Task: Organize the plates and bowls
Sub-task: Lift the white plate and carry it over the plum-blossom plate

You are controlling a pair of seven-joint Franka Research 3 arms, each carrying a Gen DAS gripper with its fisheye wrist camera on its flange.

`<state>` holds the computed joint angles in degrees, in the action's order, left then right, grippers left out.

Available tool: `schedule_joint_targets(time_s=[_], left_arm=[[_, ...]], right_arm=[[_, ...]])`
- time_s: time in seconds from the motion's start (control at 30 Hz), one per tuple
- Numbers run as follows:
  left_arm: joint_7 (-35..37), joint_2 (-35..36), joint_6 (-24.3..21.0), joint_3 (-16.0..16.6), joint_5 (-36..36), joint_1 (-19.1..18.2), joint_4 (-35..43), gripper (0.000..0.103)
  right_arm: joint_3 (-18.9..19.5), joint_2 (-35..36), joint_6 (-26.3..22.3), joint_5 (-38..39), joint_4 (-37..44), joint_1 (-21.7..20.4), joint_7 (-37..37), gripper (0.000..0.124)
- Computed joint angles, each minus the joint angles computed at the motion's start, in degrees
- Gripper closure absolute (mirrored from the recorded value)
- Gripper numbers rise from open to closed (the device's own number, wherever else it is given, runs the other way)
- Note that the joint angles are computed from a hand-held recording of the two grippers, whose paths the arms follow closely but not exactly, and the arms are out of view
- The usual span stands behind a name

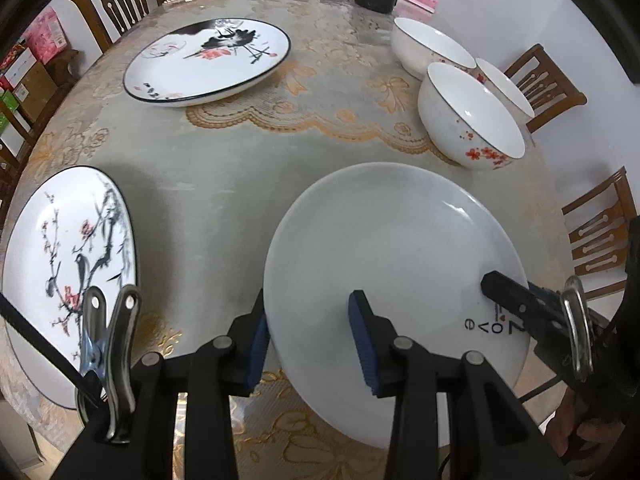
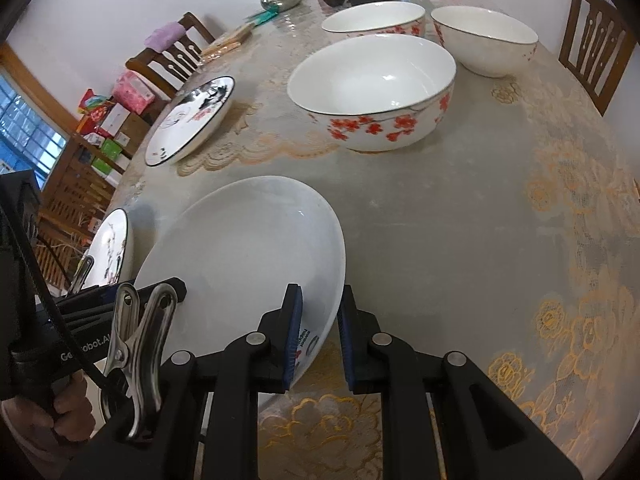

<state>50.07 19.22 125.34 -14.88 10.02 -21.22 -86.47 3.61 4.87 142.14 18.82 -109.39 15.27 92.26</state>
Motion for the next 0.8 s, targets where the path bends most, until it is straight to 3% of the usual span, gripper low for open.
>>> schedule_joint_targets(time_s=[0.33,0.8], left_arm=[[-4.14,-5.65,2.78,0.42,1.96,0.35,-6.60,0.063],[-6.33,-16.08,7.06,1.21,0.80,4.49,-18.49,0.064]], right_arm=[[0.82,-1.35,1.88,1.38,-1.05,1.03,-1.82,0.105],[2.47,0.67,2.58,0.66,2.77,4.23,-1.48,0.105]])
